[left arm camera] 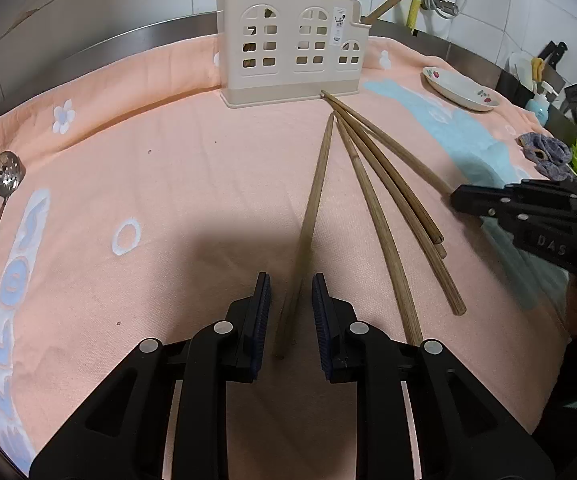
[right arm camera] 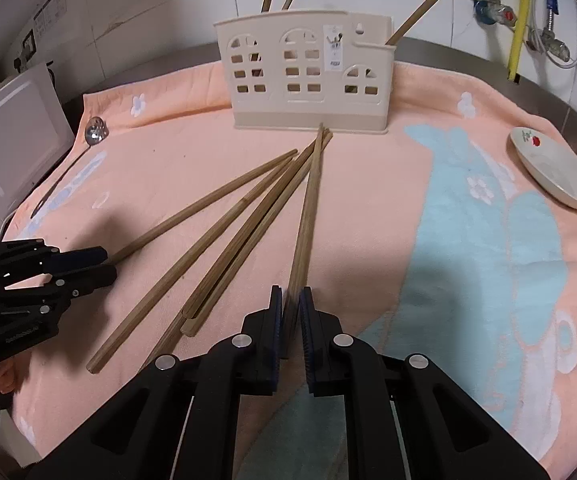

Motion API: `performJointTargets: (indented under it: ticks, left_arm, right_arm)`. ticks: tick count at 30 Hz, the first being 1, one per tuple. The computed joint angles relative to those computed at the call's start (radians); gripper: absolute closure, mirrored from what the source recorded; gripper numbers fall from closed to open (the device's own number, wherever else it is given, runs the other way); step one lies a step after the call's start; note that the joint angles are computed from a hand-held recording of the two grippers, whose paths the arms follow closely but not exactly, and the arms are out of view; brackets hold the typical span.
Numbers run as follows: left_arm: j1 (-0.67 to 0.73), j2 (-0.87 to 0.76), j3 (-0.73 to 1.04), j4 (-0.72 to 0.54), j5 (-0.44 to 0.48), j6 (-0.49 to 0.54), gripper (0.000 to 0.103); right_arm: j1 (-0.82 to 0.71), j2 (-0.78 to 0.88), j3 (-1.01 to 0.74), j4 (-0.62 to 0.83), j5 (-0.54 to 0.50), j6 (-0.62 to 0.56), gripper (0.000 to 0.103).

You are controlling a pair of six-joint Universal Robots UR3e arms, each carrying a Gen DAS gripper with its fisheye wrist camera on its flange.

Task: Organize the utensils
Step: 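Close the left tool on a chopstick and lift while the right tool does the same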

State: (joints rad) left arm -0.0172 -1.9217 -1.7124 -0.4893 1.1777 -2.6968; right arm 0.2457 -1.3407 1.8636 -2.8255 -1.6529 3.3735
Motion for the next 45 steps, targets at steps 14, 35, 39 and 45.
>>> performJointTargets:
  ticks: [14, 35, 39, 45]
  left_arm:
    - [-0.020, 0.000, 0.003, 0.012, 0.028, -0.027, 0.095]
    - [0.026, 0.090, 0.106, -0.006, -0.083, -0.063, 0.098]
    - [0.020, 0.062, 0.187, -0.034, -0.083, -0.069, 0.098]
    - [0.017, 0.004, 0.320, -0.093, -0.084, -0.087, 0.098]
  right_arm:
    - [0.003, -0.108, 0.049, -0.051, -0.046, -0.020, 0.096]
    - [-0.046, -0.185, -0.182, 0.046, -0.005, -0.137, 0.096]
    - [-0.061, -0.162, -0.265, 0.100, 0.010, -0.171, 0.096]
    - [-0.103, -0.126, -0.384, 0.190, 0.050, -0.212, 0.096]
